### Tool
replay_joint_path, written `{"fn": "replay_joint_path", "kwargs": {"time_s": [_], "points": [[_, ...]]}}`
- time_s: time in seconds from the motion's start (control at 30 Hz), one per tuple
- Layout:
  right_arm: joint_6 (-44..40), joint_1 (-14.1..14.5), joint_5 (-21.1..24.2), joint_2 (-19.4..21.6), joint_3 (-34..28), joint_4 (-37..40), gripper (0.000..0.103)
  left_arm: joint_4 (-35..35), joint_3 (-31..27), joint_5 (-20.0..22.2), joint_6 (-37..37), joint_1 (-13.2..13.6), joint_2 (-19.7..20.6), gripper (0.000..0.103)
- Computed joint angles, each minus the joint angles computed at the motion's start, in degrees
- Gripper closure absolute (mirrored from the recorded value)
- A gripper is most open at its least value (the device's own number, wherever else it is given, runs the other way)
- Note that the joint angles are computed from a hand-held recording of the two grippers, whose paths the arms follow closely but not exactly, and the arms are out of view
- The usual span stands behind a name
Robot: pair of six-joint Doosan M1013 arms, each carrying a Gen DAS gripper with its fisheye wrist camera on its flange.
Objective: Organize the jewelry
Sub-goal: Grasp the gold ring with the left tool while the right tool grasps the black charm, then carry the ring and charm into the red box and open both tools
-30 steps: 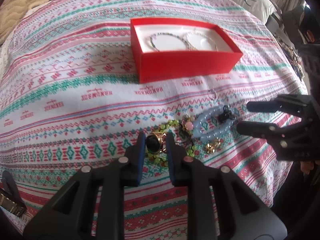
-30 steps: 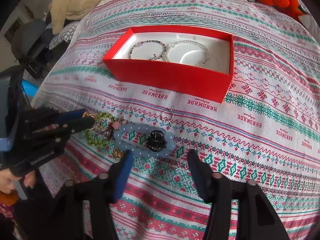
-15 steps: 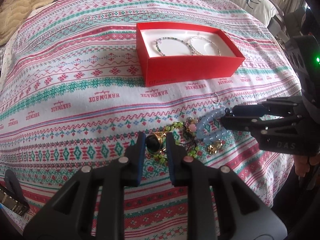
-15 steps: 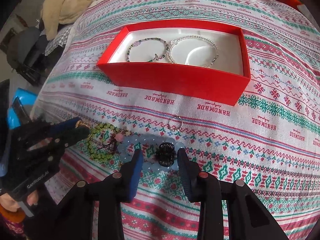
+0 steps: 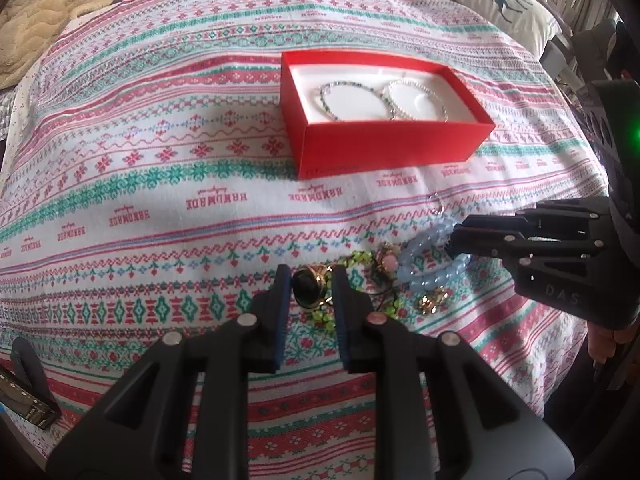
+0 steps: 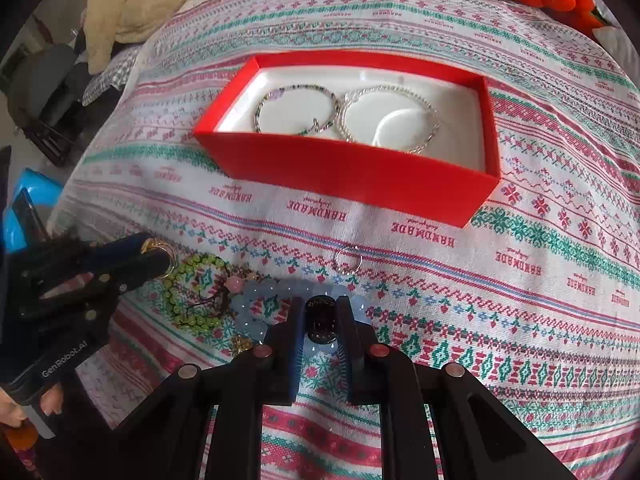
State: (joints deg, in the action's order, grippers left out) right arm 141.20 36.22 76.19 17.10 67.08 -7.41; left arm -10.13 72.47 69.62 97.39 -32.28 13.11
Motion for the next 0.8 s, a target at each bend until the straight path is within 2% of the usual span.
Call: {"fn": "replay_joint_path", "kwargs": {"time_s": [0.23, 0.8], "points": [[0.43, 0.3, -0.68, -0.3, -0.32, -1.04, 0.088, -0.53, -0.56, -0.46, -0.19, 0.0, -0.04, 0.081], [4.59, -0.43, -3.33, -4.6, 1.59, -6.61, 0.088, -3.61, -5.38, -2.2, -1.52, 0.26, 1.63, 0.081]]}}
